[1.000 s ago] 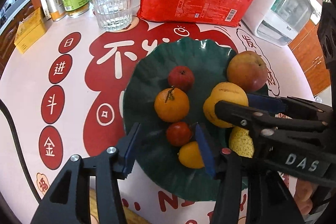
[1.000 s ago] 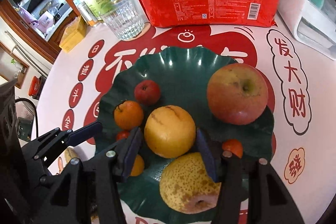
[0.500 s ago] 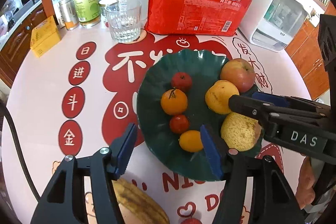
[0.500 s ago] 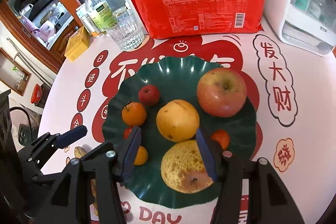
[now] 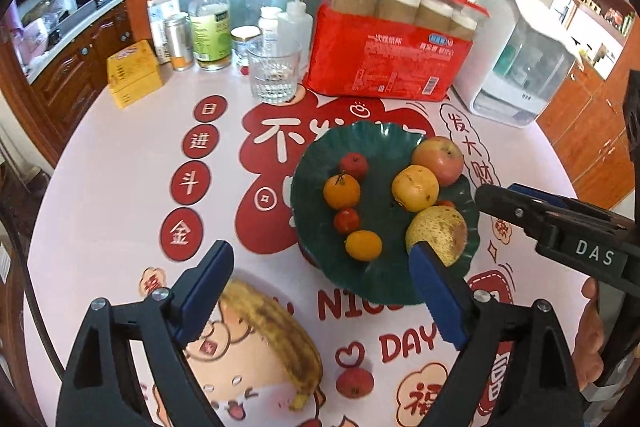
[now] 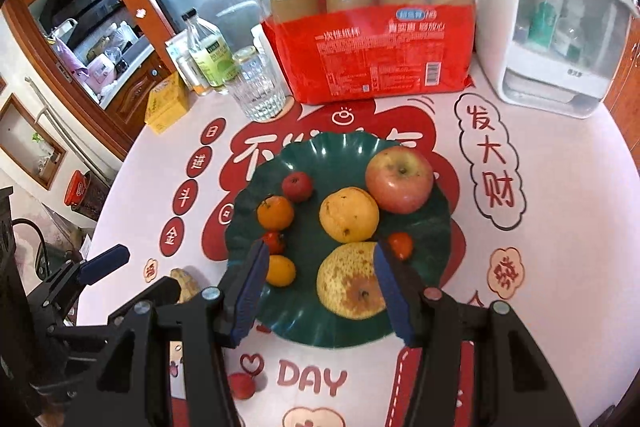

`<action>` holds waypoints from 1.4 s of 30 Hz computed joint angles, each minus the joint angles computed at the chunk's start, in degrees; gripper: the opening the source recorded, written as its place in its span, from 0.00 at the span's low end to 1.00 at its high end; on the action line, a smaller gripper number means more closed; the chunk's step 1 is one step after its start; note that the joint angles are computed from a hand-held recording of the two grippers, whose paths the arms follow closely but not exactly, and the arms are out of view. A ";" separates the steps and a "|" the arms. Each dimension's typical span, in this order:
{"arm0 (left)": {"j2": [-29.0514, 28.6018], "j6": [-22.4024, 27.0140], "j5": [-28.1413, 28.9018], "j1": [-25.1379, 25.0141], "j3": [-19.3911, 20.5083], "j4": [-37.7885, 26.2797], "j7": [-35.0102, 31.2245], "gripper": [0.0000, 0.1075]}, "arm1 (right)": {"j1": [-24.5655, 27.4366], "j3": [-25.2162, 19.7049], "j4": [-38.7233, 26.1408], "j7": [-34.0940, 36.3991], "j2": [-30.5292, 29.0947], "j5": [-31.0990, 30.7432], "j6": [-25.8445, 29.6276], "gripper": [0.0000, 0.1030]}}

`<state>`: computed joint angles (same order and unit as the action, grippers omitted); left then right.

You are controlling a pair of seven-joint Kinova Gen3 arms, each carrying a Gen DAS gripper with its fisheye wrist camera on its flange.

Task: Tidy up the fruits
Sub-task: 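Move both grippers back from the plate toward the banana and apple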

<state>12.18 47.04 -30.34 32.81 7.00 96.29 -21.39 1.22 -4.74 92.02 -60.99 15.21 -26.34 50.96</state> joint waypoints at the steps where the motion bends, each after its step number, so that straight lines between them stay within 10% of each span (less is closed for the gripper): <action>1: -0.72 0.73 -0.55 0.70 0.01 0.27 1.08 0.83 | 0.38 -0.04 0.57 0.50 -0.97 -0.32 0.13 0.53; 30: -10.02 28.69 -12.07 14.29 15.65 2.37 30.04 0.87 | 1.60 11.22 17.26 18.00 -23.00 -7.71 6.88 0.54; 42: -12.56 17.90 -5.48 11.08 15.26 12.17 30.04 0.87 | -1.68 12.86 28.15 24.08 -26.93 -9.25 1.14 0.54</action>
<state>-0.38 64.94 -35.82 43.89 22.26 108.46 8.65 -0.47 8.12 120.18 -36.91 -11.71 -35.59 52.11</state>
